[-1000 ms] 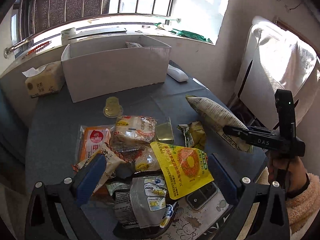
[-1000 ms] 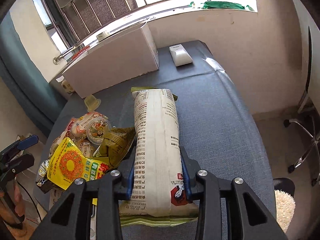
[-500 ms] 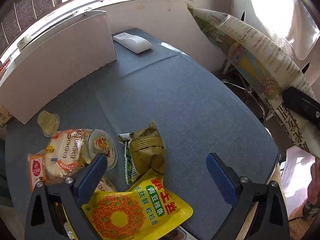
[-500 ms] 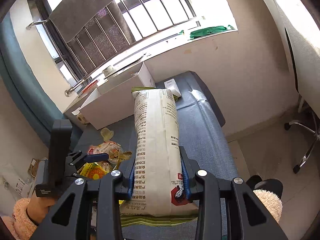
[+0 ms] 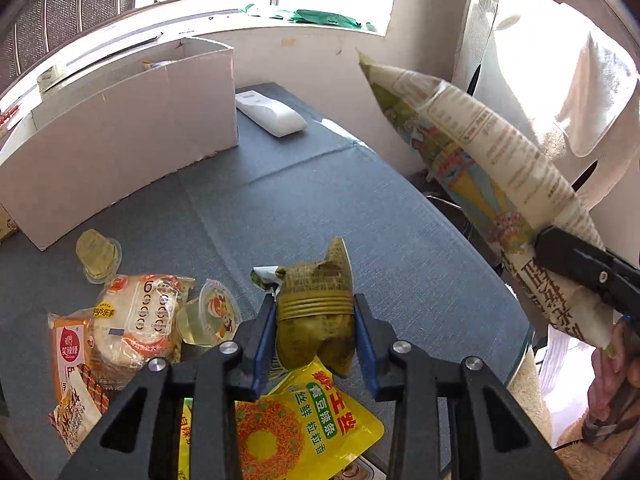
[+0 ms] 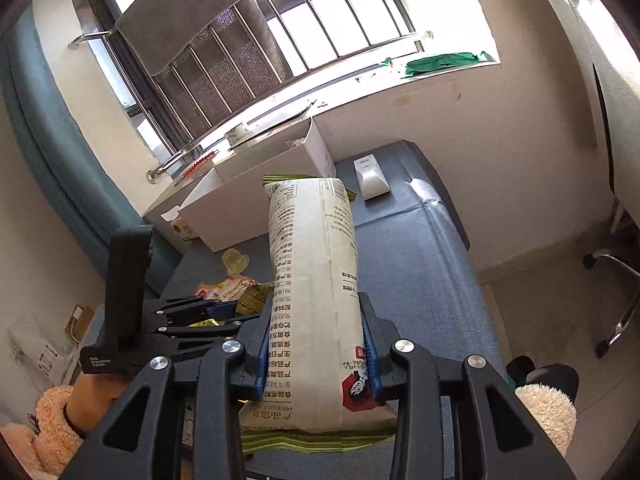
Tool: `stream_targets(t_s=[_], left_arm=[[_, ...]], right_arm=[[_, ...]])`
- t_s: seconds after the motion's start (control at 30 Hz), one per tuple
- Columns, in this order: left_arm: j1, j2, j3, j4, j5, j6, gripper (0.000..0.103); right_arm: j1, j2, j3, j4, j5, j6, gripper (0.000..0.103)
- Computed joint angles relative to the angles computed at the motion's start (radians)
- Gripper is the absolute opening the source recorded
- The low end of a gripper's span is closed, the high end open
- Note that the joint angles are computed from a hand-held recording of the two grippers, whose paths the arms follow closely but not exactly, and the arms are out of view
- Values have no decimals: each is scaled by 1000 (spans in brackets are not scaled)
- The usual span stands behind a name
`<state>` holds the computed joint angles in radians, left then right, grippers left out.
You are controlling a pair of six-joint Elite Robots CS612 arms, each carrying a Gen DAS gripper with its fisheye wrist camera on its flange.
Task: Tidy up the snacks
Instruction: 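Grasp the olive-green pouch with the left gripper while the right holds the white bag, then lower both bags into the white box and open both grippers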
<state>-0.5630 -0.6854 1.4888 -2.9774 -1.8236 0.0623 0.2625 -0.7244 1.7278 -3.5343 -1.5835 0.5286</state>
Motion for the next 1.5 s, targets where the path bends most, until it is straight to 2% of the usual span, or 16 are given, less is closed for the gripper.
stream_targets(t_s=[0.2,0.3,0.43,0.6,0.77,0.87,0.9,0.93,0.97,1.0,1.03,1.1,1.17,1.33,1.4,1.5], left_arm=[[45,-49,53,-158,-48,-45,39],[75,-61,55,-225,-27,-63,39],[119,-49,-2,-254,4,-118,39],[167,21,-181,-190,35,-196,39],[190,120,-391,-55,49,-221,39],[188,162,-481,36,103,-221,42],[191,178,-512,61,102,-223,50],[193,198,-550,95,102,-227,75],[194,208,-575,137,104,-227,93],[196,218,-594,159,106,-232,103],[199,220,-595,162,101,-237,103],[204,212,-567,133,97,-251,103],[209,197,-527,88,90,-253,103],[213,153,-438,2,96,-258,103],[211,120,-384,-31,95,-248,103],[207,67,-287,-107,103,-212,103]], right_arm=[[2,18,-65,12,43,-28,39],[2,35,-130,43,71,-67,39],[-3,70,-260,118,121,-126,39],[-9,143,-497,292,131,-127,39],[-5,251,-786,547,75,-159,39],[-11,314,-930,670,72,-148,39],[-11,333,-973,709,71,-150,40],[-14,352,-1015,750,73,-162,42],[-17,369,-1046,775,77,-160,60],[-19,383,-1074,800,76,-144,79],[-17,386,-1083,824,53,-116,103],[-14,384,-1067,781,15,-87,103],[-17,378,-1046,733,36,-99,103],[-12,353,-998,713,32,-126,103],[-9,339,-977,712,37,-145,103],[3,302,-903,658,-11,-161,103]])
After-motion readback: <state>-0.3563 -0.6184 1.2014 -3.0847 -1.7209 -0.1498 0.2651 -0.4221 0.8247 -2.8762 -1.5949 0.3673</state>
